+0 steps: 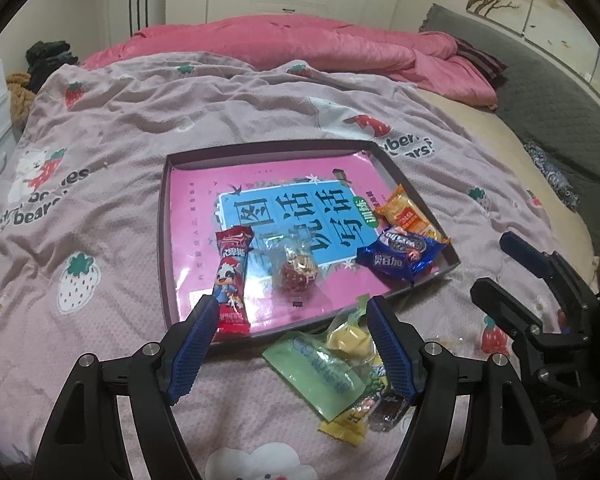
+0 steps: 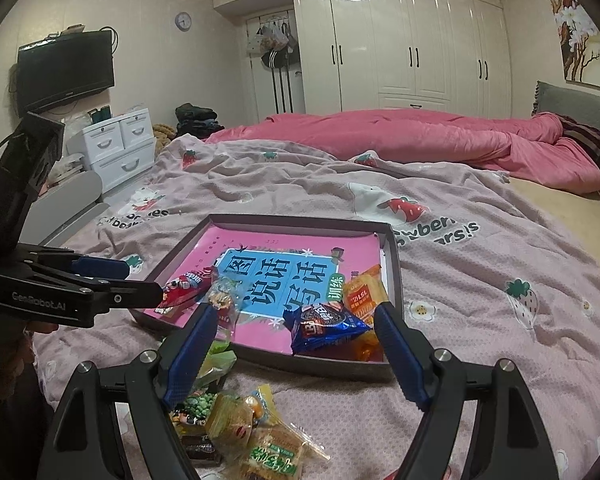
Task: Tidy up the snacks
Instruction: 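Move both open tools back from the tray toward the snacks beside it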
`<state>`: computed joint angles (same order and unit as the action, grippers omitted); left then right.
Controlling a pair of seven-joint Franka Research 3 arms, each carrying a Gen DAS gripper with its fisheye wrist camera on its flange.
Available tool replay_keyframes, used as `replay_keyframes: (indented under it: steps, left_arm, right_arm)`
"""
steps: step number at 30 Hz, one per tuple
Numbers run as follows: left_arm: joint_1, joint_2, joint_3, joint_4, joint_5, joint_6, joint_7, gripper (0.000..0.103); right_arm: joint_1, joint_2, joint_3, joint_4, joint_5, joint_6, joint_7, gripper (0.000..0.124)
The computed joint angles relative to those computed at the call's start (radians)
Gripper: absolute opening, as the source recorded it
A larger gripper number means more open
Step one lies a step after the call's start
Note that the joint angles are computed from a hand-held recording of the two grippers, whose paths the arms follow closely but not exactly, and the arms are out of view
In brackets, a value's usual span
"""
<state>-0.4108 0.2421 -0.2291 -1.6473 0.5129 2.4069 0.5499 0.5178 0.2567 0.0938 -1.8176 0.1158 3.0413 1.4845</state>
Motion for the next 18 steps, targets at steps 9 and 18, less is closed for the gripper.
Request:
replay_keyframes:
  steps: [9, 18]
  left_arm:
    - [0.010, -0.018, -0.010, -0.035, -0.047, 0.021, 0.025, 0.077]
    - [0.017, -0.038, -0.024, -0.072, -0.098, 0.041, 0.054, 0.077]
  right_arm:
    - [-0.004, -0.032, 0.011, -0.036, 0.009, -0.008, -0.006, 0.080]
    - [-0.014, -0.045, 0.028, -0.047, 0.024, -0.033, -0.025, 0.080]
